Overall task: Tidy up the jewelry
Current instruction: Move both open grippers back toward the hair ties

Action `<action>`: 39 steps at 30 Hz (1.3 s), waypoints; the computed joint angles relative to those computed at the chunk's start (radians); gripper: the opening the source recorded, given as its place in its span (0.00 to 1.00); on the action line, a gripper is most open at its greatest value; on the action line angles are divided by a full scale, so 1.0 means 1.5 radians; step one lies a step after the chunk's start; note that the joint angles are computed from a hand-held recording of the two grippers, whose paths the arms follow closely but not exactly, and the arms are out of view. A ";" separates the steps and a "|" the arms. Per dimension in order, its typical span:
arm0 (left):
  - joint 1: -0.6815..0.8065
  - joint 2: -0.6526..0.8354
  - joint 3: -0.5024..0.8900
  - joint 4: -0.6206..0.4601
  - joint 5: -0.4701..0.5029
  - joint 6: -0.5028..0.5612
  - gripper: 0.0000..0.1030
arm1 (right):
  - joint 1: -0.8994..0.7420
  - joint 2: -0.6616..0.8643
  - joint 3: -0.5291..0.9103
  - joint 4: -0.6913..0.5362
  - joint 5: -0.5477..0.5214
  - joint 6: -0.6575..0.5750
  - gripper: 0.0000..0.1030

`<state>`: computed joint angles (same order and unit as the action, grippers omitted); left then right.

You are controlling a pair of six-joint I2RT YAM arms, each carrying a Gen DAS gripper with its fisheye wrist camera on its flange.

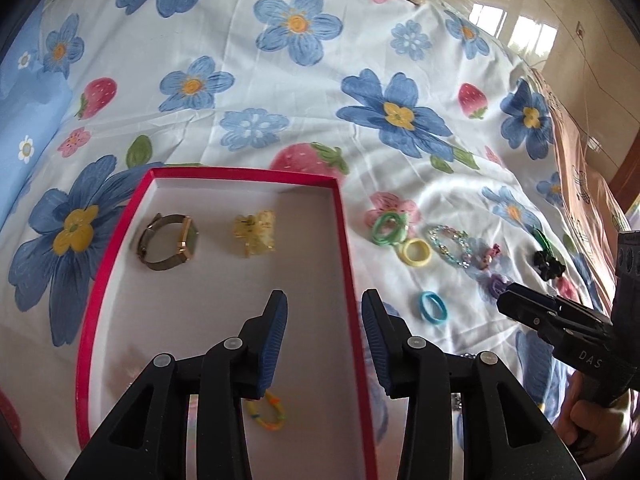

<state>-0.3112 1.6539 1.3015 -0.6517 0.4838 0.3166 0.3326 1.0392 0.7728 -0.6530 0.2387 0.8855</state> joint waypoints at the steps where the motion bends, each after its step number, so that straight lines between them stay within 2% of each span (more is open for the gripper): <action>1: -0.005 -0.001 -0.001 -0.001 -0.001 0.000 0.38 | 0.000 -0.014 -0.005 -0.014 0.003 0.005 0.37; 14: -0.089 -0.011 -0.012 0.012 -0.038 -0.016 0.38 | 0.002 -0.196 -0.061 -0.174 0.049 0.069 0.39; 18: -0.115 0.000 -0.008 0.016 -0.049 -0.017 0.38 | -0.034 -0.233 -0.078 -0.198 0.038 0.056 0.39; 32: -0.183 0.060 0.024 0.024 -0.091 -0.016 0.38 | -0.193 -0.263 -0.112 -0.192 -0.039 -0.078 0.39; 39: -0.230 0.106 0.040 0.049 -0.153 -0.020 0.38 | -0.246 -0.236 -0.125 -0.155 -0.074 -0.134 0.39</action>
<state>-0.6566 1.8123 1.3621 -0.5784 0.2550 0.2861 -0.0358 0.6853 0.5850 -0.8857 0.1278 0.6850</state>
